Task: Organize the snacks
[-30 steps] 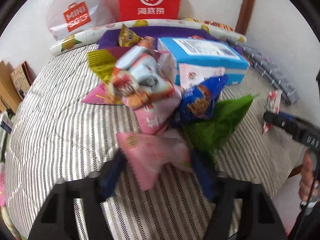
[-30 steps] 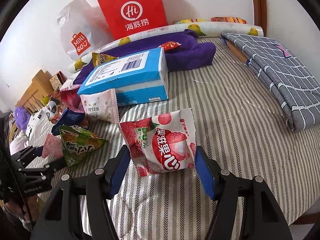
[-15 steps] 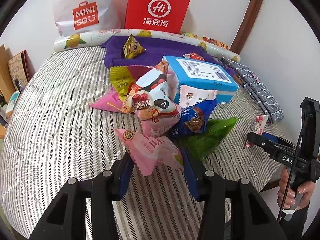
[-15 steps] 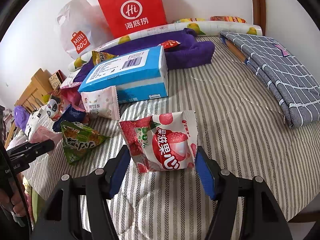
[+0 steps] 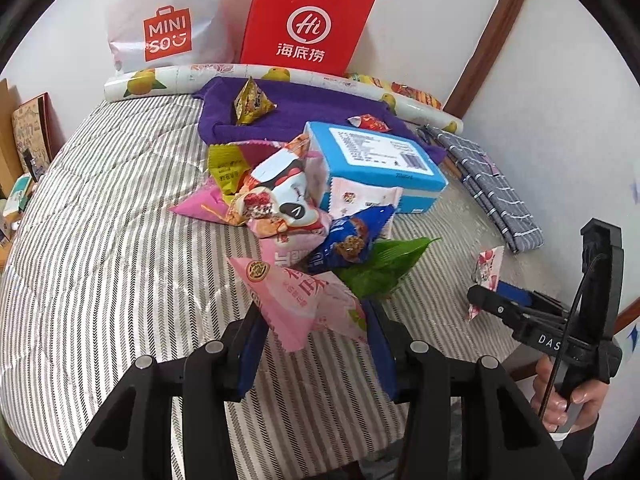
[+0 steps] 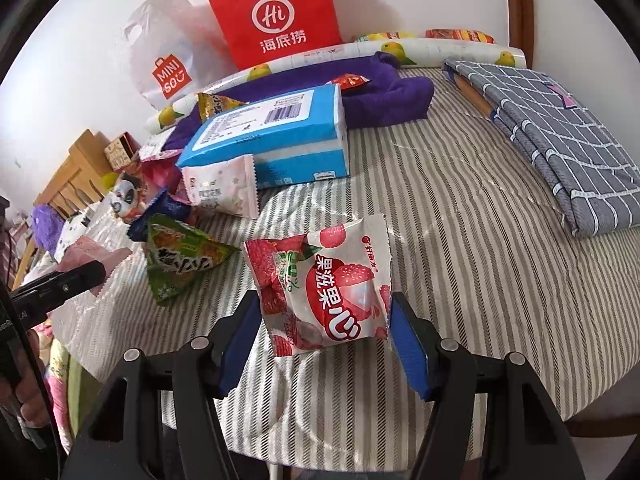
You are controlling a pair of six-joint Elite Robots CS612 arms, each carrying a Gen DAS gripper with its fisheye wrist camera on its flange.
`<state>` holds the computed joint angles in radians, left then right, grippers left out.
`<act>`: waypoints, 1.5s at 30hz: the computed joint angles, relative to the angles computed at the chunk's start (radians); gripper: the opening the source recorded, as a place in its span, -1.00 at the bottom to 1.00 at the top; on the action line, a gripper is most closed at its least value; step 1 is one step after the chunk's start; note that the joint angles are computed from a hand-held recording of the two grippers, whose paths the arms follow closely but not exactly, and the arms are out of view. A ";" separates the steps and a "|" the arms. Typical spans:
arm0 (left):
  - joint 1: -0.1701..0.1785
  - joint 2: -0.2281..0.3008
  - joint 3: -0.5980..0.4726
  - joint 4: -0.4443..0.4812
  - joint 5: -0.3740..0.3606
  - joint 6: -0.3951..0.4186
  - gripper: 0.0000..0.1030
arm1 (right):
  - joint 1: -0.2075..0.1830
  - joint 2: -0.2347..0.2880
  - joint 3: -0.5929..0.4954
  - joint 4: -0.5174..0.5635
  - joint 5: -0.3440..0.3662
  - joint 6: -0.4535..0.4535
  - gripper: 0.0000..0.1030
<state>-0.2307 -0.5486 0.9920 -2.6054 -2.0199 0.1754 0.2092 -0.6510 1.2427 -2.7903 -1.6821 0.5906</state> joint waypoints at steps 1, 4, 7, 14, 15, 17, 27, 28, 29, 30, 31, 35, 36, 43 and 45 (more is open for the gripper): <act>-0.001 -0.003 0.003 -0.005 -0.001 -0.001 -0.12 | 0.000 -0.003 0.003 -0.003 0.002 0.001 0.23; -0.002 -0.012 0.015 -0.021 -0.008 -0.002 -0.12 | 0.002 -0.012 0.009 -0.003 -0.007 -0.002 0.23; -0.004 -0.020 0.023 -0.028 -0.022 -0.002 -0.12 | 0.003 -0.019 0.013 -0.008 -0.014 -0.003 0.23; -0.008 -0.028 0.012 -0.029 -0.062 -0.003 -0.12 | -0.001 -0.026 -0.001 -0.009 -0.018 -0.010 0.23; -0.009 -0.028 0.008 -0.028 -0.064 -0.002 -0.12 | -0.002 -0.027 -0.005 -0.011 -0.018 -0.013 0.23; -0.012 -0.027 -0.001 -0.024 -0.065 0.003 -0.12 | -0.002 -0.026 -0.013 -0.013 -0.018 -0.020 0.23; -0.026 -0.001 -0.090 0.005 -0.095 -0.001 -0.12 | -0.011 -0.015 -0.086 0.012 -0.024 -0.066 0.23; -0.028 0.004 -0.102 0.010 -0.092 -0.005 -0.12 | -0.012 -0.013 -0.094 0.015 -0.026 -0.072 0.23; -0.030 0.012 -0.123 0.023 -0.089 -0.011 -0.12 | -0.013 -0.011 -0.102 0.019 -0.030 -0.077 0.23; -0.031 0.018 -0.137 0.032 -0.087 -0.016 -0.12 | -0.015 -0.009 -0.111 0.024 -0.032 -0.082 0.23; -0.031 0.026 -0.155 0.043 -0.089 -0.020 -0.12 | -0.017 -0.007 -0.118 0.026 -0.032 -0.086 0.23; -0.034 0.062 -0.231 0.084 -0.088 -0.040 -0.12 | -0.027 0.005 -0.153 0.036 -0.027 -0.093 0.23; -0.036 0.071 -0.251 0.093 -0.082 -0.043 -0.12 | -0.029 0.009 -0.161 0.038 -0.025 -0.094 0.23; -0.039 0.126 -0.371 0.142 -0.068 -0.052 -0.12 | -0.041 0.041 -0.231 0.057 -0.009 -0.113 0.23; -0.039 0.147 -0.415 0.161 -0.069 -0.061 -0.12 | -0.044 0.053 -0.255 0.065 -0.005 -0.120 0.22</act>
<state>-0.2697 -0.4020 0.5772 -2.4444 -2.0890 0.1142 0.1648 -0.5984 0.9881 -2.7251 -1.6873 0.4703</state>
